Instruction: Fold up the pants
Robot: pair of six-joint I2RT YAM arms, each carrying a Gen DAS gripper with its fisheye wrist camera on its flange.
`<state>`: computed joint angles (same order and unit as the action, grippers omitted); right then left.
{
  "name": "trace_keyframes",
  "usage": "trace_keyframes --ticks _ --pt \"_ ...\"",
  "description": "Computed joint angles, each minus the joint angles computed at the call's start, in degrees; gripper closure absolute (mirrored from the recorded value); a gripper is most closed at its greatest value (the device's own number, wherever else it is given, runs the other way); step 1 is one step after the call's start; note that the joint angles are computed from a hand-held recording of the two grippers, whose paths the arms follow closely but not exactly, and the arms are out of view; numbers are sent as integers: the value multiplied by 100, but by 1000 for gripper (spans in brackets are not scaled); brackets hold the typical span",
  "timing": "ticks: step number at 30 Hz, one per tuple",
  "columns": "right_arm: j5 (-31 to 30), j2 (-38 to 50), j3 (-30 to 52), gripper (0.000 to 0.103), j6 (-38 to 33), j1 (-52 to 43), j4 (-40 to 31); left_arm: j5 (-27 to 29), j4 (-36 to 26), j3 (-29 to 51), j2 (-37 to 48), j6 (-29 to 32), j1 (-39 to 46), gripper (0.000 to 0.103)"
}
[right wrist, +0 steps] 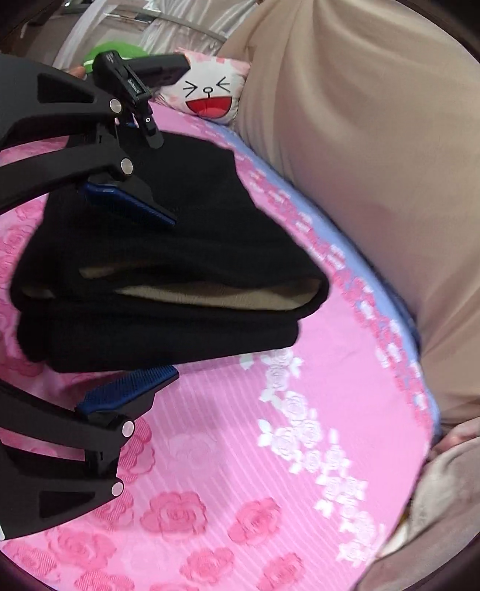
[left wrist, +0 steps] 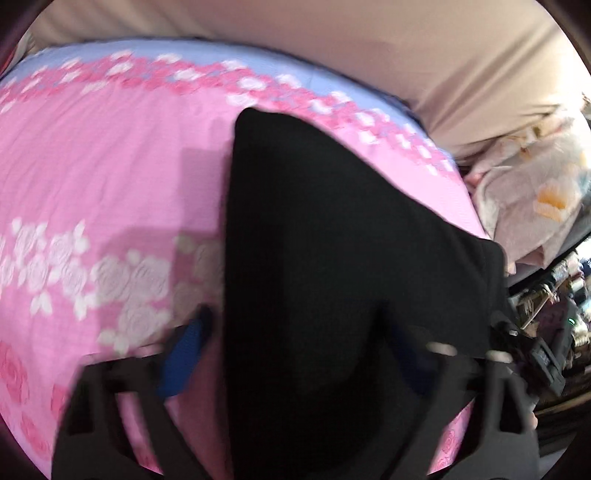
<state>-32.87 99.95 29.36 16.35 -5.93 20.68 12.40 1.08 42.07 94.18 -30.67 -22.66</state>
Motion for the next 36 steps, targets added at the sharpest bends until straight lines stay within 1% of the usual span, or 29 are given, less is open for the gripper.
trace_keyframes --ticks 1,2,3,4,5,7,9,10,11,13,14,15,16,17,18,19,21,22,23,24,26,28,29,30,31,32,33,35,36 --pt "-47 140 25 34 51 35 150 89 44 -30 -48 -52 51 48" --pt "168 113 -19 44 91 178 280 230 71 -90 -150 -30 126 65" --pt "272 7 -24 54 105 305 207 293 94 -228 -401 16 223 79" --pt "342 -109 -67 58 152 377 211 300 41 -308 -598 82 300 82" --pt "387 -391 -156 64 227 496 183 522 -41 -425 -880 187 482 84" --pt "420 -918 -222 65 334 764 -4 899 -364 -587 -1383 382 818 85" --pt "551 -1451 -220 66 374 1256 -288 648 -854 -770 -2069 667 982 85" --pt "506 -1579 -219 66 481 1553 -330 486 -1269 -909 -2588 876 1150 85" --pt "525 -1578 -211 66 586 1784 -308 481 -1650 -1036 -3027 1062 1422 85" --pt "731 -1376 -200 65 694 2342 -208 491 -2290 -1237 -3548 1463 2063 84" --pt "832 -1017 -186 59 786 2621 3 432 -2380 -1307 -3536 1576 2237 80" --pt "994 -577 -130 49 845 2836 168 369 -2451 -1380 -3434 1738 2415 74" --pt "1309 -362 -66 43 861 2984 128 344 -2331 -1521 -3182 1858 2592 69" --pt "1573 -188 -117 42 936 3053 265 473 -2215 -1650 -3133 1870 2764 62" --pt "1380 -235 -266 42 1081 2938 473 516 -2140 -1745 -3215 1833 2838 61" --pt "1351 -458 -289 42 1186 2872 265 321 -2228 -1767 -3485 1787 2731 61" --pt "1695 -1009 -281 41 1147 2868 -193 -468 -2361 -1705 -3992 1613 2259 62" --pt "1940 -1308 -253 38 1007 2911 -366 -1159 -2459 -1604 -4287 1509 1778 62" --pt "2093 -1491 -136 32 841 2947 -521 -1603 -2507 -1530 -4399 1444 1417 56" --pt "2138 -1492 0 28 755 2946 -561 -2107 -2531 -1442 -4456 1343 969 45" --pt "1985 -1126 453 28 594 2907 -551 -2723 -2480 -1305 -4365 1188 365 32" --pt "1831 -420 1090 27 451 2890 -643 -2914 -2493 -1175 -4138 1139 80 30" --pt "1863 69 1538 30 405 2929 -814 -2956 -2506 -1127 -3991 1068 -73 28" --pt "1917 396 1848 57 362 2952 -1000 -3006 -2525 -1111 -3912 971 -207 27" --pt "1838 681 2117 71 272 2970 -1139 -3023 -2503 -1083 -3746 909 -266 27" --pt "1772 719 2188 71 302 3013 -1188 -3073 -2513 -1039 -3599 853 -324 27" --pt "1779 524 2031 73 301 3071 -1031 -3116 -2548 -1028 -3524 827 -341 27" --pt "1876 -306 1598 75 297 3221 -790 -3270 -2518 -1054 -3345 741 -404 27" --pt "1936 -708 1391 82 297 3247 -728 -3314 -2484 -1061 -3266 736 -407 27"
